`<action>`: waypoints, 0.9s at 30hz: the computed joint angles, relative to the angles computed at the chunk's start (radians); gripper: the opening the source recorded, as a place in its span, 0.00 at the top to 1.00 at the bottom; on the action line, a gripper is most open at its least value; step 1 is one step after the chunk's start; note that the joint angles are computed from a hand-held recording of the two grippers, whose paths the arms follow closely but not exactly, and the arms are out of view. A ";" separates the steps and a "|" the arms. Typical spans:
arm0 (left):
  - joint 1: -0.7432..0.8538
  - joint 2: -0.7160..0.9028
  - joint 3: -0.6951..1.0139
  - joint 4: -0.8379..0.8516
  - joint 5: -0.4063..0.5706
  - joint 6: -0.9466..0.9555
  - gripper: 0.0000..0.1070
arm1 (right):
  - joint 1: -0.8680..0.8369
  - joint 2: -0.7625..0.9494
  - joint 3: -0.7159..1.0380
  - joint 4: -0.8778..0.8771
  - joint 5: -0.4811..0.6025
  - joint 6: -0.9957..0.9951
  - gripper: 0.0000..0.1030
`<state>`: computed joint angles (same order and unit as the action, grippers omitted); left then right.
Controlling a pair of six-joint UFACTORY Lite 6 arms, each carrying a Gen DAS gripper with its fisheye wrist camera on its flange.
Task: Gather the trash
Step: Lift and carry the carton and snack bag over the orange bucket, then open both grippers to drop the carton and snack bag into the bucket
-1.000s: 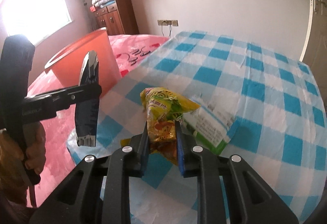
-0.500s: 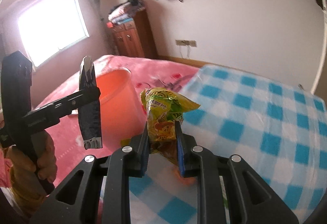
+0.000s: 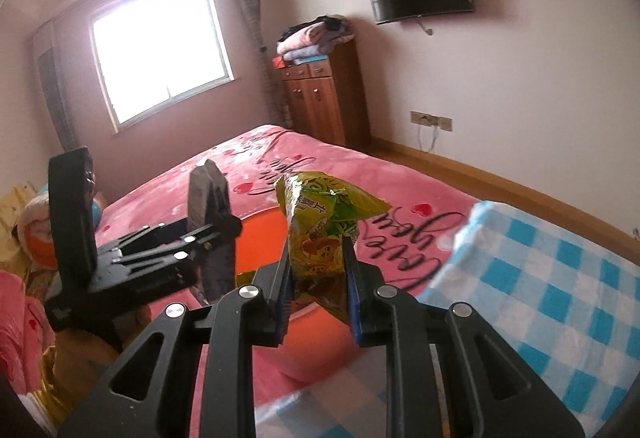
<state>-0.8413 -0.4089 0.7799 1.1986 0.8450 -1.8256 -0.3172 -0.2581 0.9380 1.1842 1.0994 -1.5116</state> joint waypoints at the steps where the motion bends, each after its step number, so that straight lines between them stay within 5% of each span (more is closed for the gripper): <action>1: 0.019 -0.002 -0.009 -0.002 -0.007 0.002 0.37 | 0.028 0.007 0.004 -0.001 -0.019 0.011 0.77; 20: 0.170 -0.028 -0.083 -0.012 -0.124 0.032 0.37 | 0.367 0.079 -0.035 -0.015 -0.327 0.074 0.76; 23: 0.179 -0.011 -0.076 -0.018 -0.129 0.036 0.33 | 0.374 0.097 -0.037 -0.011 -0.357 0.081 0.68; 25: 0.193 -0.010 -0.086 -0.019 -0.153 0.025 0.14 | 0.347 0.112 -0.037 0.016 -0.332 0.069 0.40; 27: 0.197 -0.010 -0.101 -0.005 -0.159 -0.005 0.12 | 0.313 0.104 -0.051 0.050 -0.324 0.050 0.26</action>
<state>-0.6445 -0.4193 0.6785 1.1939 0.6856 -1.8305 -0.0047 -0.1544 0.8871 1.2345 0.7752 -1.4620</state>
